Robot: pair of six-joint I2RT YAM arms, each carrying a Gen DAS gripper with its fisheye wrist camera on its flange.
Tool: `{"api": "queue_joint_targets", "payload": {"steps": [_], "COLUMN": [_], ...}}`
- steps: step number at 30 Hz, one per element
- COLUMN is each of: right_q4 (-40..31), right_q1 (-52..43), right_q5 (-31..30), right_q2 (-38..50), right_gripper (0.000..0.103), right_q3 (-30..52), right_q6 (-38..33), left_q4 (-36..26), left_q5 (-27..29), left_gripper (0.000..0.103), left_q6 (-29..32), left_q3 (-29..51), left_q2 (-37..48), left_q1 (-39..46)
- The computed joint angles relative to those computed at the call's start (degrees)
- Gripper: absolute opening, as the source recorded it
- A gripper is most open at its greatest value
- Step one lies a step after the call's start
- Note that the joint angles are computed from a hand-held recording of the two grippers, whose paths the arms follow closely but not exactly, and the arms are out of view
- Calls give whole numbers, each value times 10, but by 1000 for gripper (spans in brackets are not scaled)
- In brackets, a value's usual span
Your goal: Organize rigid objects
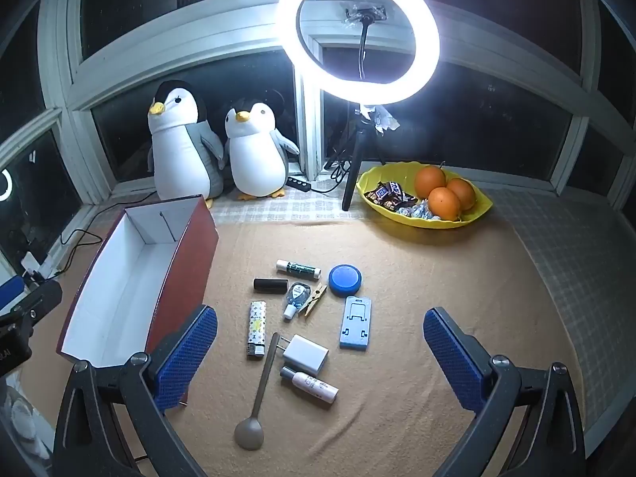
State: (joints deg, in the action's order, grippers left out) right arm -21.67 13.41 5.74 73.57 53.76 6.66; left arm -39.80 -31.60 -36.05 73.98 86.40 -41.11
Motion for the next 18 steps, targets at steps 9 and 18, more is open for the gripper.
{"api": "queue_joint_targets", "payload": {"steps": [9, 18], "right_q4": [15, 8], "right_q1": [3, 1], "right_q5": [1, -2], "right_q2": [8, 6], "right_gripper": [103, 103], "right_q3": [-7, -1], "right_q6": [4, 2], "left_q4": [13, 6], "left_q5": [-8, -13], "left_gripper": [103, 102], "left_q6": [-2, -3], "left_q3": [-11, -3], "left_q2": [-3, 2], "left_q1": [2, -4]}}
